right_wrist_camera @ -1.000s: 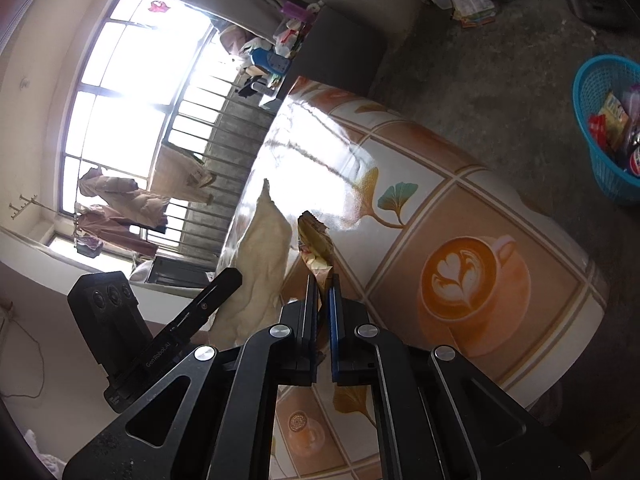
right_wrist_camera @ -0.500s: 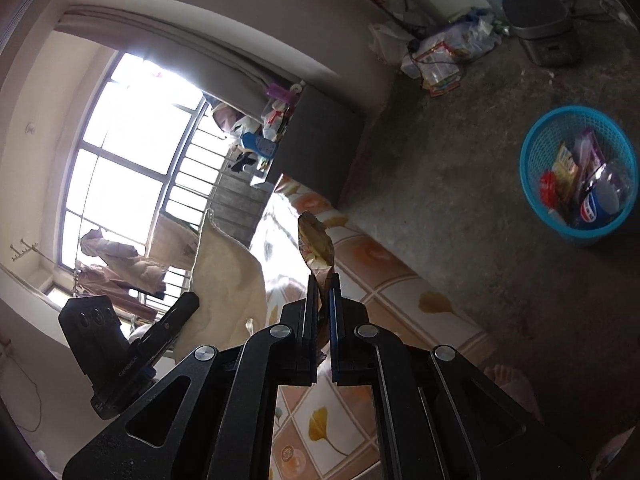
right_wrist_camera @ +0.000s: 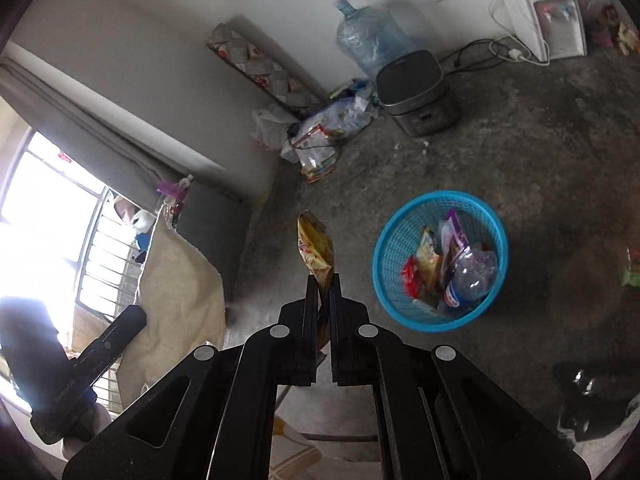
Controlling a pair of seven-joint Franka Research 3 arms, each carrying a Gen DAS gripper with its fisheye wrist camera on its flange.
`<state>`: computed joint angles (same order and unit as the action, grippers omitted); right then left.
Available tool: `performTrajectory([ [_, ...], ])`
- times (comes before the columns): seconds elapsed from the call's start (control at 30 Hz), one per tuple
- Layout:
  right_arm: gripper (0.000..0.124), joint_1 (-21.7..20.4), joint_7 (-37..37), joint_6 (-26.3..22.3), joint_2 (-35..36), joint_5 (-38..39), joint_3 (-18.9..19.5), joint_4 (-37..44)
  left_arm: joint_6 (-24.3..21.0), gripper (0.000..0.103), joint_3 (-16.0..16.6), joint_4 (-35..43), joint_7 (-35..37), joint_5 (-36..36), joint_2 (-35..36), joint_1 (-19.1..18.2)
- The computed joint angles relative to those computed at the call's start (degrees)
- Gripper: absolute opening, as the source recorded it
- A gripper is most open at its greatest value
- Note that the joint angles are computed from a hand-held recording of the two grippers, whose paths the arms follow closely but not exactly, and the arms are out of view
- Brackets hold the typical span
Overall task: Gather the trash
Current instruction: 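Carry the glove and chip bag over the blue wastebasket with both grippers, then open both grippers to drop the glove and chip bag into the wastebasket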
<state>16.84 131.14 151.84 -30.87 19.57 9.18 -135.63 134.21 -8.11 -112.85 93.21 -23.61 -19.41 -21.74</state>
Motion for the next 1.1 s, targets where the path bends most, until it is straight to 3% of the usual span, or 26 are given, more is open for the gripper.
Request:
performTrajectory([
  [0.23, 0.004, -3.8, 0.6, 0.4, 10.5, -4.7, -0.7, 3.4, 0.6, 0.010, -4.4, 10.2, -0.7, 2.4, 16.6, 0.7],
  [0.27, 0.006, -4.0, 0.5, 0.8, 12.1, -5.2, -1.0, 3.6, 0.4, 0.023, -5.0, 11.3, -1.4, 2.8, 18.8, 1.0],
  [0.3, 0.008, -3.7, -0.4, 0.5, 14.2, -4.6, -1.9, 3.8, 0.0, 0.043, -5.5, 12.1, -1.5, 2.3, 20.6, 1.4],
  [0.37, 0.025, -2.3, -2.7, -0.8, 17.4, -0.6, -4.1, 4.0, -0.6, 0.052, -6.5, 13.0, -3.6, 2.9, 23.5, 2.1],
  [0.43, 0.027, -2.3, -3.0, -2.9, 19.0, 0.7, -4.7, 3.7, -0.5, 0.052, -7.2, 12.8, -5.4, 2.3, 24.5, 3.0],
  [0.73, 0.027, -3.4, 2.2, -1.6, 11.9, -3.1, -2.5, -1.2, 3.2, 0.060, -6.7, 7.2, -2.1, -0.7, 16.2, 4.4],
  [0.87, 0.032, -3.9, 3.5, -2.1, 9.3, -8.3, 0.0, 0.4, 6.4, 0.072, -4.9, 2.2, -2.6, 0.9, 8.1, 4.2],
  [1.0, 0.042, -3.7, 3.4, -1.6, 6.6, -14.3, 3.1, 3.1, 9.2, 0.096, -5.4, -4.1, -12.3, 11.5, -2.5, 6.1],
  [1.1, 0.053, -3.9, 3.6, -1.0, 3.8, -19.2, 6.2, 4.7, 7.4, 0.097, -7.9, -7.2, -23.4, 21.0, -10.5, 10.2],
])
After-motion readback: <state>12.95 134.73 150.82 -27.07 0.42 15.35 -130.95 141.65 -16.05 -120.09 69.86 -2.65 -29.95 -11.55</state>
